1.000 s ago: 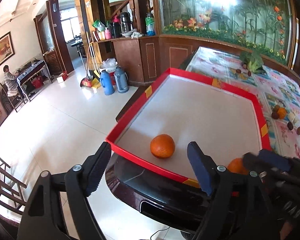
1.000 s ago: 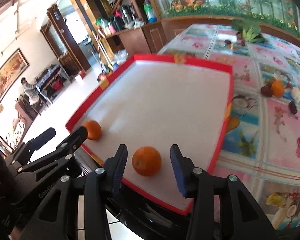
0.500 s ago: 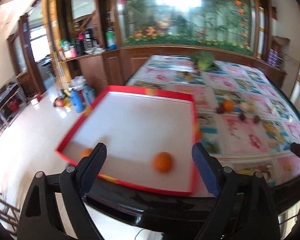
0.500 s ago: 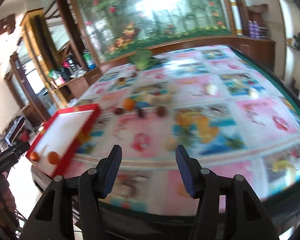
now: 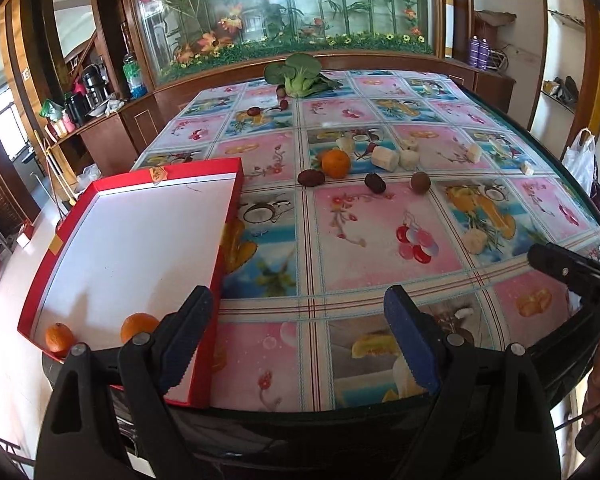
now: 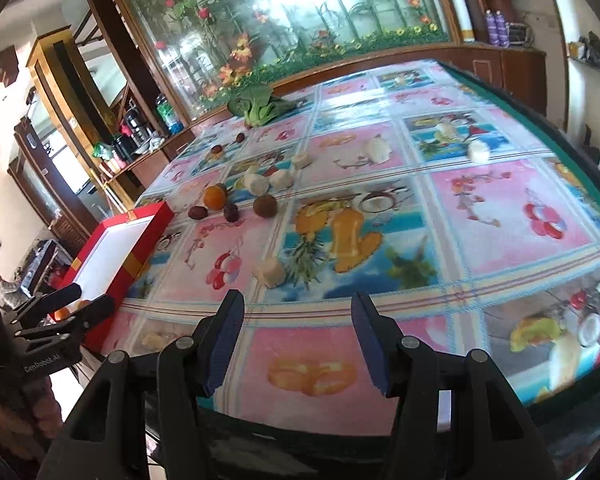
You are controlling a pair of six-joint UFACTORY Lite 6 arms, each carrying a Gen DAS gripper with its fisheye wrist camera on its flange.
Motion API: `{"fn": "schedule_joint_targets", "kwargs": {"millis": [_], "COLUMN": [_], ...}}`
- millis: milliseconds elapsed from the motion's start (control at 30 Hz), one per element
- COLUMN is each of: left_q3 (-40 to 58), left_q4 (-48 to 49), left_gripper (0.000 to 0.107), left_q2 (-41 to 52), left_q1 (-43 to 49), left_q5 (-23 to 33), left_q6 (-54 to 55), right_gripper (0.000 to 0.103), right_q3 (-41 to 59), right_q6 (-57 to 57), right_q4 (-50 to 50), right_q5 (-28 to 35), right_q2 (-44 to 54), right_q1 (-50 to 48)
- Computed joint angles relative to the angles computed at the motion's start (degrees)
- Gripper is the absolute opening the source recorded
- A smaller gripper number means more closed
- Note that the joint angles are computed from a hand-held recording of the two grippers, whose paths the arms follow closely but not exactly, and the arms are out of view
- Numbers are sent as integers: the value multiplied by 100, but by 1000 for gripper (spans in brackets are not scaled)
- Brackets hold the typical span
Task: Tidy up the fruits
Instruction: 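Move both open tools back over the fruits on the table, then grasp a dark brown date with the left tool while the right grasps a beige piece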
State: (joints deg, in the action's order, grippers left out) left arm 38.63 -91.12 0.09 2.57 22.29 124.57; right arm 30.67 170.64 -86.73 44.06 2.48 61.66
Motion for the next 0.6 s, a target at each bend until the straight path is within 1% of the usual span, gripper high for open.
{"fn": "schedule_joint_targets", "kwargs": {"millis": [67,133,200,233,300,333,367,433,500,533,567,600], "left_q3": [123,212,410,509,873,1114,1266,1677,2045,2157,2395,2654], "left_q4": [-179,-407,-520,-545,-429,-245,-86,332,394,470,780,1127], "left_gripper": [87,87,87,87,87,88,88,88,87,87,87,87], "left_q2": [195,366,586,668,928,1093,1192,1468,1792,1907,2116,2363], "left_q1": [17,-77,-219,-272,-458,-603,-690,-928,-1324,-1421,-1555,-1715], "left_q5": [-6,-119,-282,-325,-432,-537,-585,-580,-847,-838,-839,-959], "left_q6": [180,394,437,415,129,-184,-432,-1004,-1225,-1341,-1696,-2144], "right_gripper": [55,54,47,44,34,30,25,25,24,24,24,24], "right_q3": [234,531,942,1165,1591,1708,1831,1871,1870,1805,1722,1548], "right_q6": [-65,-318,-837,-1199,-2052,-2334,-2640,-2915,-3071,-3096,-3033,-2828], "right_q4": [-304,-398,-328,-160,357,574,826,1007,1119,1132,1087,944], "right_q5": [-347,-561,-816,-959,-1234,-1226,-1139,-1150,-1121,-1089,-1074,-1091], "right_q2": [219,468,772,942,1278,1384,1475,1479,1473,1427,1371,1254], "right_q1": [-393,-678,-973,-1115,-1362,-1395,-1395,-1423,-1380,-1328,-1294,-1262]}}
